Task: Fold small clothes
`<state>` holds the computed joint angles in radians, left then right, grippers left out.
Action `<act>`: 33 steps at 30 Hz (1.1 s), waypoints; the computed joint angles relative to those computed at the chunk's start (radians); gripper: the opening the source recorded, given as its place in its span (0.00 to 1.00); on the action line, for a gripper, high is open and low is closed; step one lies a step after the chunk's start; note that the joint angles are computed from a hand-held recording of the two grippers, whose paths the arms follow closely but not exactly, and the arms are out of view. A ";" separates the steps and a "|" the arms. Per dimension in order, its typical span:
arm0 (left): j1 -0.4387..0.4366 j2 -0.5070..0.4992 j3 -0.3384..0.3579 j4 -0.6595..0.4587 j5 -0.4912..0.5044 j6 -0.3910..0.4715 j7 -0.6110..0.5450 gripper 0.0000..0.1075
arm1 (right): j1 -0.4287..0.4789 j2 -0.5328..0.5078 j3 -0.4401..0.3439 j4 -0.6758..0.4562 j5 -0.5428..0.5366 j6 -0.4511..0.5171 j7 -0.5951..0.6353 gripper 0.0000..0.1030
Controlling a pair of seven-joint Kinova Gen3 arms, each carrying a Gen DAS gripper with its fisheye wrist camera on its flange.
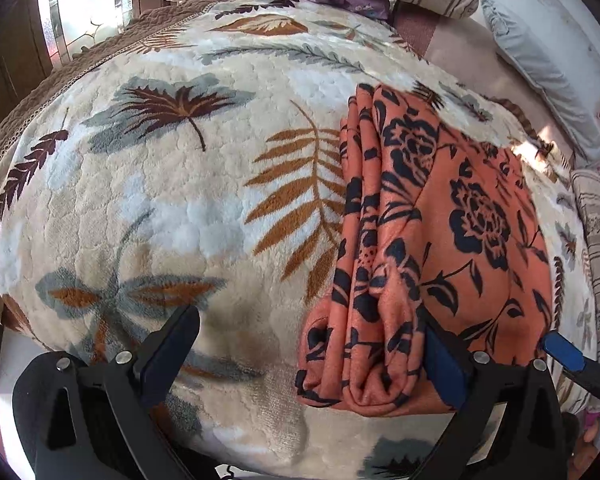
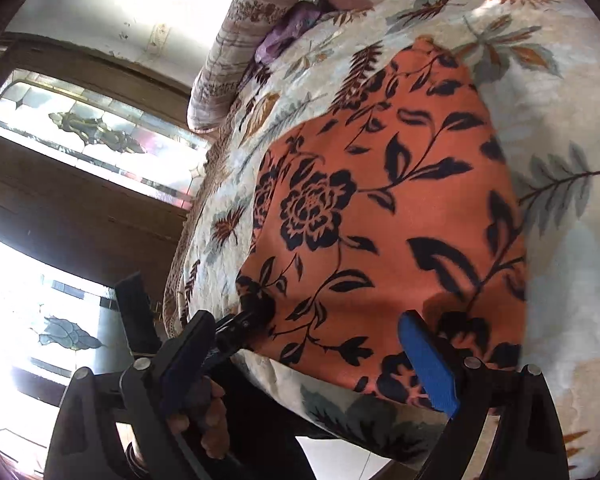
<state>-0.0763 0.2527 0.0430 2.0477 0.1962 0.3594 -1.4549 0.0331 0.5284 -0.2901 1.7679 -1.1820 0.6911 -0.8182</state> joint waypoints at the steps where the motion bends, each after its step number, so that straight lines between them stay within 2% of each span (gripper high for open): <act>1: -0.046 -0.009 0.039 -0.003 0.041 -0.001 -0.041 0.95 | 0.035 -0.013 -0.013 0.023 -0.025 -0.020 0.020 0.92; 4: -0.176 -0.011 0.158 -0.034 0.158 0.003 -0.163 0.95 | 0.147 -0.015 -0.076 0.042 -0.022 -0.084 -0.008 0.92; 6: -0.194 0.010 0.173 -0.082 0.230 0.030 -0.244 0.95 | 0.207 0.014 -0.121 0.015 0.033 -0.114 -0.076 0.92; 8: -0.141 0.041 0.113 -0.124 0.277 0.052 -0.299 0.95 | 0.209 0.057 -0.109 -0.040 0.086 -0.095 -0.152 0.92; 10: -0.051 0.059 0.021 -0.159 0.275 0.083 -0.289 0.94 | 0.203 0.104 -0.108 -0.109 0.156 -0.071 -0.231 0.92; 14: 0.135 0.070 -0.121 -0.174 0.129 0.065 -0.180 0.94 | 0.156 0.203 -0.103 -0.273 0.307 -0.055 -0.393 0.92; 16: 0.227 0.124 -0.204 -0.214 0.048 0.105 -0.147 0.94 | 0.117 0.254 -0.073 -0.365 0.358 -0.020 -0.475 0.92; 18: 0.302 0.176 -0.279 -0.243 0.016 0.140 -0.086 0.96 | 0.074 0.297 -0.053 -0.456 0.432 0.022 -0.554 0.90; 20: 0.311 0.178 -0.301 -0.246 0.044 0.153 -0.066 0.96 | -0.012 0.293 0.010 -0.519 0.501 0.062 -0.592 0.38; 22: 0.335 0.171 -0.324 -0.234 0.036 0.140 -0.079 0.96 | -0.105 0.222 0.090 -0.507 0.582 0.044 -0.566 0.34; 24: 0.321 0.166 -0.292 -0.222 -0.018 0.113 -0.039 0.96 | -0.198 0.154 0.159 -0.455 0.663 -0.025 -0.549 0.33; 26: 0.274 0.164 -0.238 -0.224 -0.041 0.114 -0.010 0.96 | -0.237 0.158 0.198 -0.444 0.694 -0.047 -0.597 0.34; 27: 0.271 0.164 -0.235 -0.225 -0.044 0.114 -0.009 0.96 | -0.229 0.172 0.199 -0.449 0.685 -0.038 -0.626 0.42; 28: 0.282 0.163 -0.250 -0.223 -0.033 0.112 -0.023 0.96 | -0.203 0.176 0.182 -0.438 0.660 -0.035 -0.639 0.59; 30: 0.293 0.162 -0.269 -0.217 0.002 0.109 -0.060 0.96 | -0.113 0.160 0.100 -0.394 0.581 -0.039 -0.615 0.75; 33: 0.240 0.157 -0.205 -0.207 -0.033 0.091 -0.025 0.96 | 0.005 0.101 -0.027 -0.267 0.507 -0.100 -0.498 0.76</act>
<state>0.1641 0.4102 -0.1622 1.8402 0.1629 0.4502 -1.4797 0.0379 0.6298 -0.3166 1.5011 -0.6746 0.5912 -1.3163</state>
